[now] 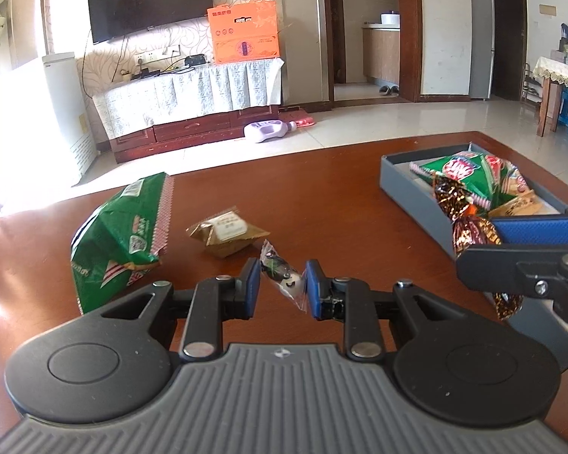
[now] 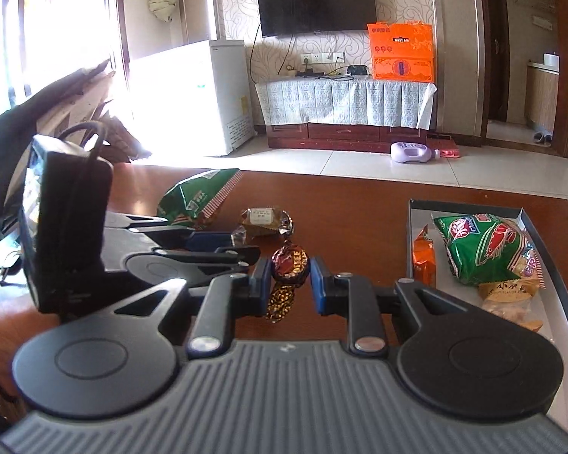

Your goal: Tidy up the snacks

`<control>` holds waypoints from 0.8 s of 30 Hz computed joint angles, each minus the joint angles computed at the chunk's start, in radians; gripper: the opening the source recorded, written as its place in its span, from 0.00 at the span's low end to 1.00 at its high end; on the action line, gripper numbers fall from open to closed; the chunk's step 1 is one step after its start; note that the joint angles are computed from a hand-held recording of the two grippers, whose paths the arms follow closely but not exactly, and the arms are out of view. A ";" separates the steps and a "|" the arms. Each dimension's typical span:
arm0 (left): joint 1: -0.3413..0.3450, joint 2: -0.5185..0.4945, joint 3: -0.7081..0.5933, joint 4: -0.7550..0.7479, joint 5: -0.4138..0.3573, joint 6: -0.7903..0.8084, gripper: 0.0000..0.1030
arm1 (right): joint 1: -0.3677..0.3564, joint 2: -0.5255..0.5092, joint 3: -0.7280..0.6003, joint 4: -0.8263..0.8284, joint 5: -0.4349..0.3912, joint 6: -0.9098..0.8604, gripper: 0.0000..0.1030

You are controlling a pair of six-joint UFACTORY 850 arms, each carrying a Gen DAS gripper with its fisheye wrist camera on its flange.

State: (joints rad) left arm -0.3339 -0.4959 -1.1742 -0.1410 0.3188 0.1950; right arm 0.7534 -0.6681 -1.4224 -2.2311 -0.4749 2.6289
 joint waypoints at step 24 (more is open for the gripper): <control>-0.061 0.001 -0.031 0.104 0.006 -0.118 0.30 | 0.001 0.098 0.146 -0.042 -0.102 0.068 0.25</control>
State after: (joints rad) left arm -0.3948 -0.4944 -1.2056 -0.0373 0.3252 0.0769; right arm 0.7548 -0.5697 -1.2763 -2.2727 -0.5768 2.6969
